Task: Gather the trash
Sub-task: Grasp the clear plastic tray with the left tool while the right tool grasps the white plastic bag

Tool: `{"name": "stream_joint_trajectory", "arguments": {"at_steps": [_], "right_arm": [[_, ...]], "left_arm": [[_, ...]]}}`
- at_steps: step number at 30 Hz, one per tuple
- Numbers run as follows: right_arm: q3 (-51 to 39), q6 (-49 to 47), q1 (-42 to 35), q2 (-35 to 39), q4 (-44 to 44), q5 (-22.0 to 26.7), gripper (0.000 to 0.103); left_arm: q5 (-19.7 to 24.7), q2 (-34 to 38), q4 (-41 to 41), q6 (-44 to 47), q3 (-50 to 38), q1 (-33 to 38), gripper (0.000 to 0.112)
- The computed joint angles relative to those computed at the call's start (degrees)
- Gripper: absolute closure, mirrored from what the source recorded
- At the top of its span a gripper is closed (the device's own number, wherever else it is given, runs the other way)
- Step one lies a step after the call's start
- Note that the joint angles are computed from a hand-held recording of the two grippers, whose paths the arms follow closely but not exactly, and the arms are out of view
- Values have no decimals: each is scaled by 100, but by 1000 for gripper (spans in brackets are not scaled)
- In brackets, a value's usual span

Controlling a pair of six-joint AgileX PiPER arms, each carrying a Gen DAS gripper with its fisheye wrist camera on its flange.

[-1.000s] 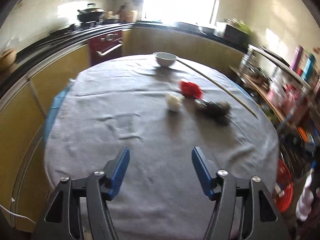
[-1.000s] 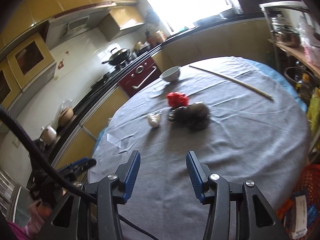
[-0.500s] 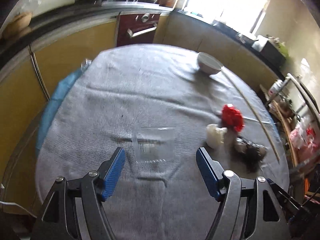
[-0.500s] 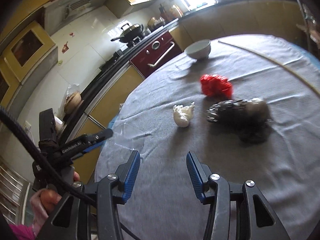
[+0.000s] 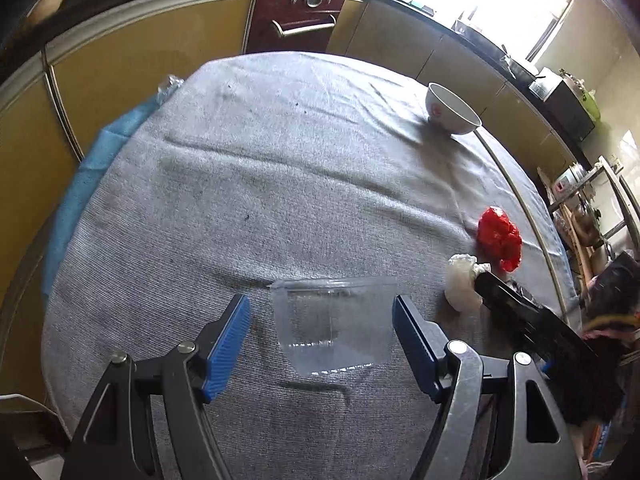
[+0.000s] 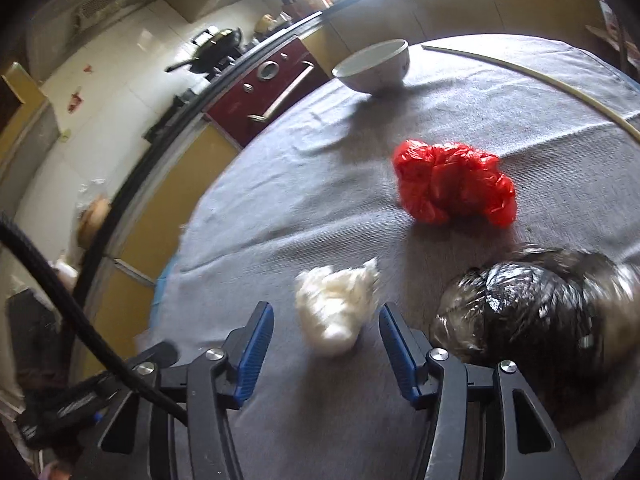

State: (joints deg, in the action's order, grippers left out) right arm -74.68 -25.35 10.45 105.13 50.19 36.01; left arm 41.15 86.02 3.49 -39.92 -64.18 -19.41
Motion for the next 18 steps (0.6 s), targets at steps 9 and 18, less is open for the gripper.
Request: {"name": "stream_joint_trajectory", "arguments": {"at_steps": [9,18], "right_arm": [[-237,-319,200,381,98,-322,64],[620,-1129,73,-473,705,-274,65]], "left_arm": [[-203,123,-342,468,46,114,56],[-294,-432,9,185,491,-182,65]]}}
